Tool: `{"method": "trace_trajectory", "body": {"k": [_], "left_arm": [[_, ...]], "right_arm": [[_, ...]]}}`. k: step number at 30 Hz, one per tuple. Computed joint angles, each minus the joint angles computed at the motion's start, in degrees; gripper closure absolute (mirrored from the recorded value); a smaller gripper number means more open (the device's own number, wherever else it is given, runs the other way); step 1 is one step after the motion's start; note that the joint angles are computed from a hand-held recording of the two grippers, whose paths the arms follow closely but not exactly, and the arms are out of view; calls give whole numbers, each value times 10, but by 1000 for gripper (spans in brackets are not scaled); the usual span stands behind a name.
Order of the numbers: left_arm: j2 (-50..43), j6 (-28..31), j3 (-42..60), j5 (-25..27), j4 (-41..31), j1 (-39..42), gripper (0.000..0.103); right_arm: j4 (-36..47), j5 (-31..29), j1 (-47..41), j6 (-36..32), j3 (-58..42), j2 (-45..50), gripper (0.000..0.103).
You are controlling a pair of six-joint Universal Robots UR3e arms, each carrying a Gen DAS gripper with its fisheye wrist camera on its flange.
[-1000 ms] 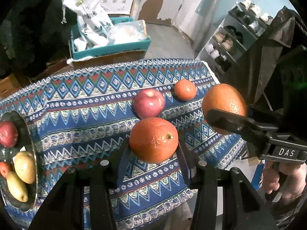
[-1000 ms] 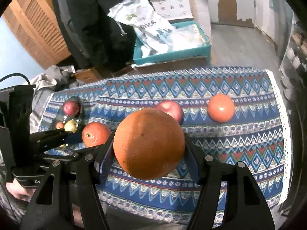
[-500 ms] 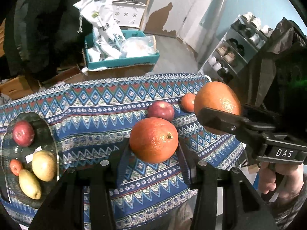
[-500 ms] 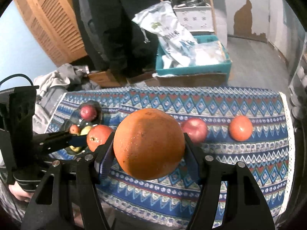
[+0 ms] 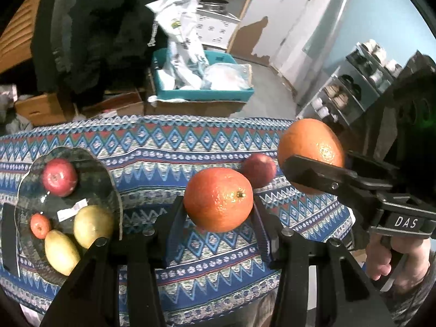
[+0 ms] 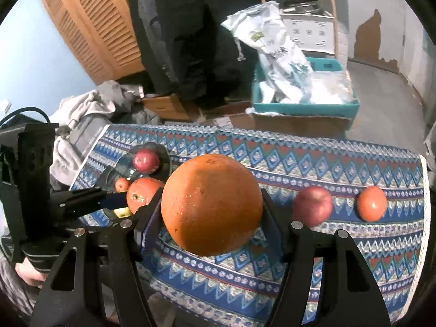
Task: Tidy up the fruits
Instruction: 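Carry both held oranges over the glass bowl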
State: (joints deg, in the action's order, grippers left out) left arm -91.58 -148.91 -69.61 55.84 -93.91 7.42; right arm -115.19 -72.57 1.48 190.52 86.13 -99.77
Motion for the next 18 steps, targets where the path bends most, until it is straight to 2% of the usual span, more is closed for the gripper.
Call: {"method": "trace_trajectory", "body": {"k": [18], "left_arm": [[-22,32,-2,-7,-12,120,55]], "right_arm": [[1,-25,111,43,-208,223,37]]}}
